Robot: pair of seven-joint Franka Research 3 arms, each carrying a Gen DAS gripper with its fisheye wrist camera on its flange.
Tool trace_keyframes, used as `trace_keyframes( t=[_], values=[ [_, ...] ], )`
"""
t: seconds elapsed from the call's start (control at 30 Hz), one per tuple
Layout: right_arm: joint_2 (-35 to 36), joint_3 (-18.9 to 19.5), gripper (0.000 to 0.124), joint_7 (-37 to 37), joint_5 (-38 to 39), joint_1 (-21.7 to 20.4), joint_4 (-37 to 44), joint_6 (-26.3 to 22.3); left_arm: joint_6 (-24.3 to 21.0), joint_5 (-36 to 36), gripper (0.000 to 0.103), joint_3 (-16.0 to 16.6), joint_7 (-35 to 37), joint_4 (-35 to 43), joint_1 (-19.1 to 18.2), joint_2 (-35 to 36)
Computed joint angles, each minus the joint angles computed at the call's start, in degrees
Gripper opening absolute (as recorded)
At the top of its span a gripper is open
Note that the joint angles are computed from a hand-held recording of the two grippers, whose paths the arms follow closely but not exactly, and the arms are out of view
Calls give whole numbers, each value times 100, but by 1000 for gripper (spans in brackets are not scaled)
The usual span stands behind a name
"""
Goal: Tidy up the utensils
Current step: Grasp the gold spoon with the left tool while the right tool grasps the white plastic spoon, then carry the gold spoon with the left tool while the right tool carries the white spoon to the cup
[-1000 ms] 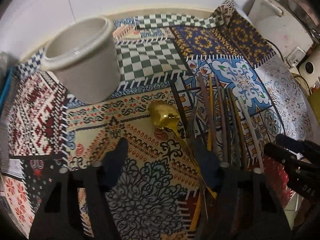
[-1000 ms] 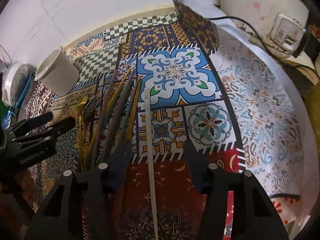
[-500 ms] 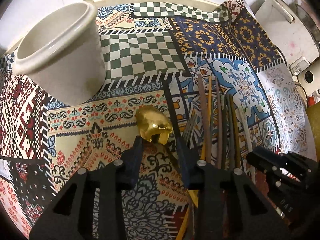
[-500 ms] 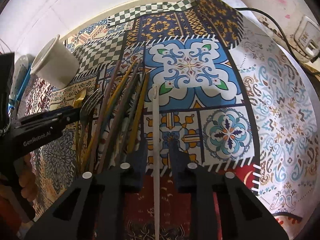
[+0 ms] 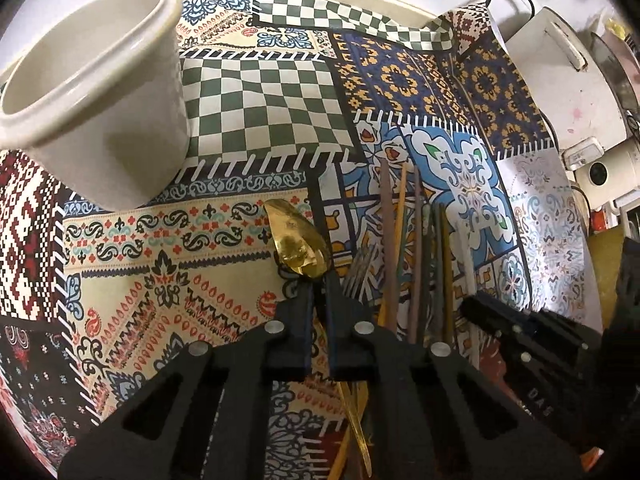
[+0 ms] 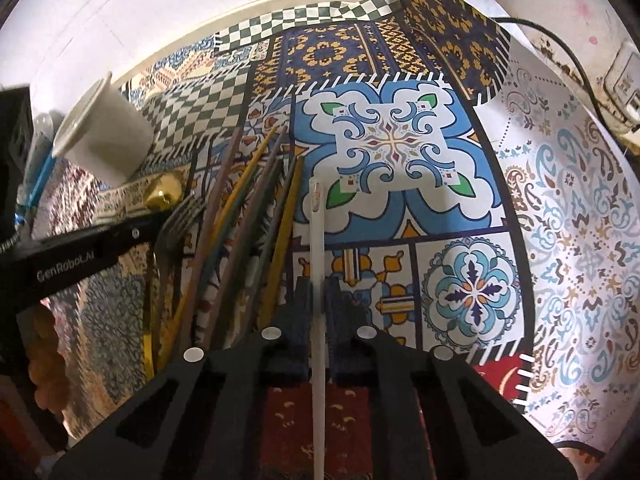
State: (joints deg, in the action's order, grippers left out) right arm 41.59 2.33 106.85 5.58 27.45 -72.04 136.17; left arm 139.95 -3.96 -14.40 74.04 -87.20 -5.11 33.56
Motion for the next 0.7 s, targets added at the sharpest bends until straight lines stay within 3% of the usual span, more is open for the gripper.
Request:
trace_keyframes(
  t=[0.47,0.7],
  values=[
    [-751,-176,7,388,-304,182,-1047,1020,824,265,2,66,3,-1238,-72,-1074],
    [-1212,-363,6,820,-789,384,-1572,1547,1388,808,2,302,-493,-1861,-246,-1711]
  ],
)
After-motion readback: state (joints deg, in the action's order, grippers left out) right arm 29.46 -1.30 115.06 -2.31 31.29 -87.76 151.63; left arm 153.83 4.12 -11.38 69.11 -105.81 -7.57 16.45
